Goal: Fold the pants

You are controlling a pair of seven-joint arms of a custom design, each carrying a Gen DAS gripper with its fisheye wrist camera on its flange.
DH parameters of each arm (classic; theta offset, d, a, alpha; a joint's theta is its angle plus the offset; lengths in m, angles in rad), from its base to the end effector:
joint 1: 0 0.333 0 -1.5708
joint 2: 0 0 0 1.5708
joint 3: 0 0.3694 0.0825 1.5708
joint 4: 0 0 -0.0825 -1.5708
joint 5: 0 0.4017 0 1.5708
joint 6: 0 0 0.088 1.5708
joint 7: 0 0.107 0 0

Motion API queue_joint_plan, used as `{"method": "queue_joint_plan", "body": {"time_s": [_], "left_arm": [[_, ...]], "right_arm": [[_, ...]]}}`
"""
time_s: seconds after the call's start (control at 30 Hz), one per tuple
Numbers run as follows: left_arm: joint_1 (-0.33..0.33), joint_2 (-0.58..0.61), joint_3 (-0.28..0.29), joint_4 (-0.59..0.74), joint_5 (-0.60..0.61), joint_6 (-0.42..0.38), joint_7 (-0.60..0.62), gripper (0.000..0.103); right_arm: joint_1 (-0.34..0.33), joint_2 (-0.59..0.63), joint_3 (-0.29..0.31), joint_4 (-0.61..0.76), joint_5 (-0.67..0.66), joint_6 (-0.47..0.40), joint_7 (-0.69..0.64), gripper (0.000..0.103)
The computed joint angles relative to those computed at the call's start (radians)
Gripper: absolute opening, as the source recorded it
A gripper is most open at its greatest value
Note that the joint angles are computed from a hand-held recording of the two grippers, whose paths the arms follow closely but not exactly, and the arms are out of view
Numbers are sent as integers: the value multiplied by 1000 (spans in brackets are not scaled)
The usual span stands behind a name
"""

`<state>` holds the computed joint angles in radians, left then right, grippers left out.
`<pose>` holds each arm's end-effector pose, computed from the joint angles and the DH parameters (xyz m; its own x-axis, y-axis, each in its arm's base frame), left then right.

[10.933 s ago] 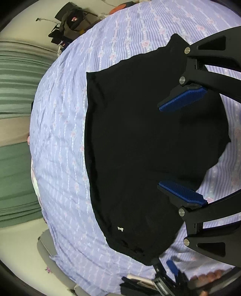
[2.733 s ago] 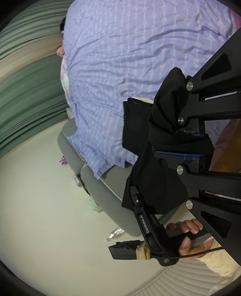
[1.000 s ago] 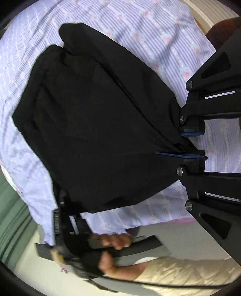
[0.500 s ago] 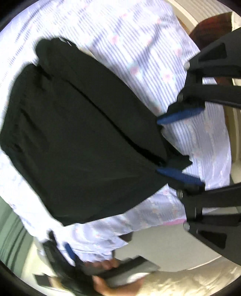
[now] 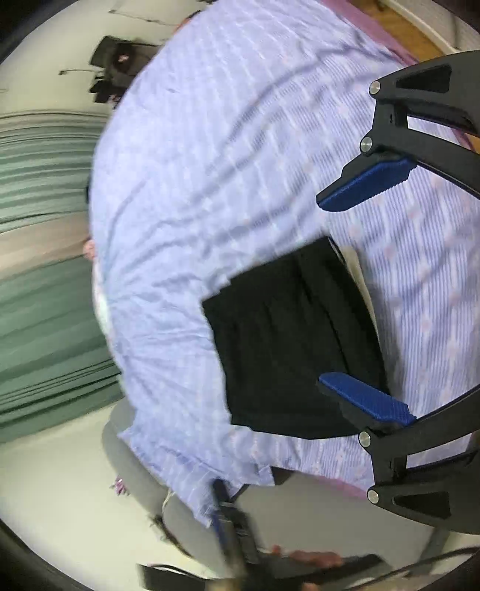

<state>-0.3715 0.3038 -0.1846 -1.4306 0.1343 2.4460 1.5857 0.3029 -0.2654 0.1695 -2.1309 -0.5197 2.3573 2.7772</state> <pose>0.6359 -0.3670 0.6563 -0.5462 -0.8331 -0.0874 -0.5999 0.4618 -0.6533 0.4623 0.2397 0.6204 -0.3773 -0.9127 -0.1572 -0.6908 0.3904 -0.6086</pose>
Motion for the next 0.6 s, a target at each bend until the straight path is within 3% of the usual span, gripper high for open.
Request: {"method": "queue_joint_plan", "body": {"time_s": [0.17, 0.4, 0.6], "left_arm": [[-92, -148, -12, -158, 140, 18, -286, 94], [-186, -234, -119, -199, 354, -61, -686, 99], [-263, -219, -178, -126, 475, -144, -833, 102]], "right_arm": [[-9, -224, -64, -125, 48, 28, -180, 93], [-12, -461, -147, -221, 115, -16, -544, 94], [-65, -629, -179, -264, 188, -86, -700, 94]]}}
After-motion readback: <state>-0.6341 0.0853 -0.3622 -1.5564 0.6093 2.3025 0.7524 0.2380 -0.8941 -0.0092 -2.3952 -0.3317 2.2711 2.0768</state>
